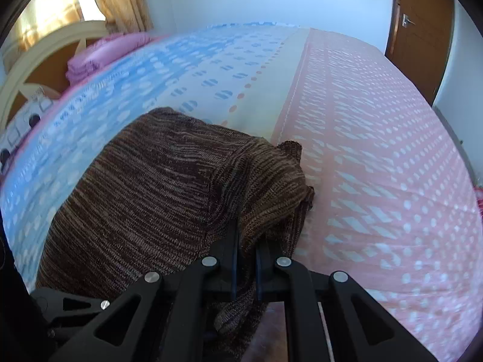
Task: Fold small clothes
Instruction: 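Open the left gripper while the right gripper holds the folded edge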
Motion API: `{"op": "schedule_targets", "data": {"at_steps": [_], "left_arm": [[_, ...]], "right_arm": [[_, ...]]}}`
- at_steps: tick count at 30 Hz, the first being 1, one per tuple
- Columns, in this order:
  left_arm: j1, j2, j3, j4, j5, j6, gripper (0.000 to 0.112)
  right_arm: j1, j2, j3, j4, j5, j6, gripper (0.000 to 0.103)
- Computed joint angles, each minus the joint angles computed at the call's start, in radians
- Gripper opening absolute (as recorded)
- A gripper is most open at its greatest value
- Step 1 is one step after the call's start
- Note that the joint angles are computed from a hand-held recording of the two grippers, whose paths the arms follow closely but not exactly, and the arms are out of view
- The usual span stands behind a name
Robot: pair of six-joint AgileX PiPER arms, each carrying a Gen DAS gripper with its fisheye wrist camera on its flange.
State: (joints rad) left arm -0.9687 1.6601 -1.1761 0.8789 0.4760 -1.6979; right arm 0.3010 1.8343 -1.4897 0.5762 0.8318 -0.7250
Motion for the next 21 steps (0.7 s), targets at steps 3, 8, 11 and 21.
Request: {"op": "schedule_targets", "data": {"at_steps": [3,8,11,21], "left_arm": [[-0.025,-0.07,0.048,-0.043,0.001,0.065,0.012],[-0.075,-0.272,0.191,-0.06,0.04,0.058,0.072],[-0.106,-0.42,0.291,0.041,0.1,-0.056,0.075],[-0.039,-0.423,0.412,0.049,0.212,-0.14,0.078]], "right_arm": [[-0.046,0.004,0.014,0.103,0.024,-0.014,0.023],[-0.144,0.022,-0.006,0.303,0.104,-0.022,0.054],[-0.14,0.06,-0.069,0.285,0.101,0.067,0.054],[0.03,0.105,-0.176,0.075,-0.043,0.167,0.017]]}}
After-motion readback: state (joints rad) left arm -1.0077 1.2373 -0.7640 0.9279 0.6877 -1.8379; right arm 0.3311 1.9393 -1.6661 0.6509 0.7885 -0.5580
